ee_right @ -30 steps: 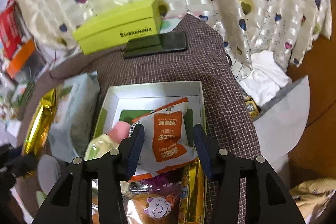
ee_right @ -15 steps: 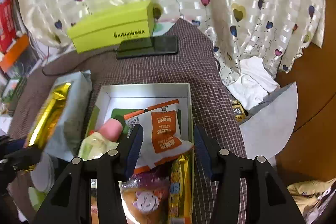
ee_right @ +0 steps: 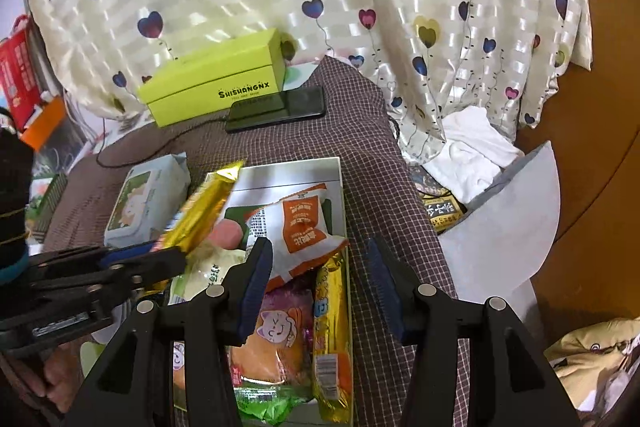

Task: Organize snacks
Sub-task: 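Withdraw both grippers from the filled box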

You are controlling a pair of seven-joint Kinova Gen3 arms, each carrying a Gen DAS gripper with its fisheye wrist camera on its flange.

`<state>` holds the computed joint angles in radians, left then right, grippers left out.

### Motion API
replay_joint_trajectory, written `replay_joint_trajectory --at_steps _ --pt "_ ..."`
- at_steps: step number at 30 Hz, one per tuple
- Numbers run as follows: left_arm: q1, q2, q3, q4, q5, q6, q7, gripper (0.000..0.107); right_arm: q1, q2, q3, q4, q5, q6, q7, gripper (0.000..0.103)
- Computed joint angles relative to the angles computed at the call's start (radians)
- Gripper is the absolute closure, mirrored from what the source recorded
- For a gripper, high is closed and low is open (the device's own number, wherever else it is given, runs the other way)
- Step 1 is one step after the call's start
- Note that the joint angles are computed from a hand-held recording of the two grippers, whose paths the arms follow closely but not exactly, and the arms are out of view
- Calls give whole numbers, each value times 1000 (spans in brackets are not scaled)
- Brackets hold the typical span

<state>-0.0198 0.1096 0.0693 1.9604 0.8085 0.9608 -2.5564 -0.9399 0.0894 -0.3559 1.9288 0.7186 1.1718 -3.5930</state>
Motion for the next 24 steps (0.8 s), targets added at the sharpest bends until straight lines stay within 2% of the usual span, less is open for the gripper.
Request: replay_joint_trajectory --at_steps 5,7,13,24 --pt "-13 12 -1 5 13 32 -24 78 -5 -2 -5 -4 -3 4 2 54" --pt "-19 10 -4 7 21 44 -36 67 -11 3 -8 -10 -1 7 0 54" --pt "-39 -32 -27 34 29 65 -77 67 -52 21 -18 -49 -4 42 -3 54" --pt "-63 -182 -108 119 22 91 -167 67 -182 81 -28 -183 -7 185 -15 52"
